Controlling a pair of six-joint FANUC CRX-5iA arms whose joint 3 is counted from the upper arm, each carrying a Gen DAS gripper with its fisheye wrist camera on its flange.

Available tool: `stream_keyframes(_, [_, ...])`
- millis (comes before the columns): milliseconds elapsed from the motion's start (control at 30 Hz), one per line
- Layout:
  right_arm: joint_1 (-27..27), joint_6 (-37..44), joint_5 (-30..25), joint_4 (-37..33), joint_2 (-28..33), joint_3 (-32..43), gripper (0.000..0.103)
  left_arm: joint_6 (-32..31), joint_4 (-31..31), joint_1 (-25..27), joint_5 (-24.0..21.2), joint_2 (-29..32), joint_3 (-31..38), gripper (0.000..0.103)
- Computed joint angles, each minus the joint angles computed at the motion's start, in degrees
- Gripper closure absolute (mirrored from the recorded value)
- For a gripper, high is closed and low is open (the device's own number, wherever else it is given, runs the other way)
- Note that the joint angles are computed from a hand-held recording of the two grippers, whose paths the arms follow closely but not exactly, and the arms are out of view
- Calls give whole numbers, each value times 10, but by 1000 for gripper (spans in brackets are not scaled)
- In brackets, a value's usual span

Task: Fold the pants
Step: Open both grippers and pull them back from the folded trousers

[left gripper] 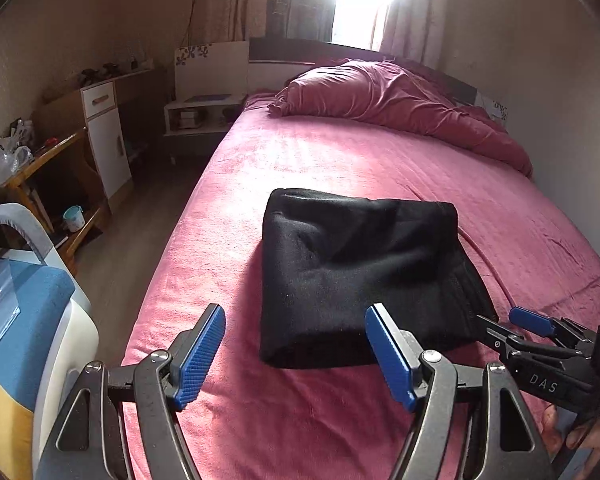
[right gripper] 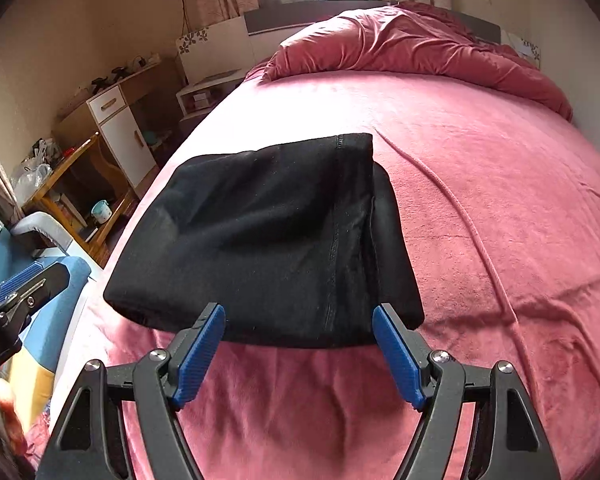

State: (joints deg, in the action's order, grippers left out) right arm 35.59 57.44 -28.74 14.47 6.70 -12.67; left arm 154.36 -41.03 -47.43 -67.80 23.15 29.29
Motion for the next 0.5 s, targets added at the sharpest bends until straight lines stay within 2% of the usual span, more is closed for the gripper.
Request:
stream_keyframes(367, [26,-166,28,172,-55,-99,25,19,-21,-27,-25,-4,-3,29])
stream_keyframes(500, [30,-196,25,204,-65,-113,24,21,-19,-32,-26,-4,-4,29])
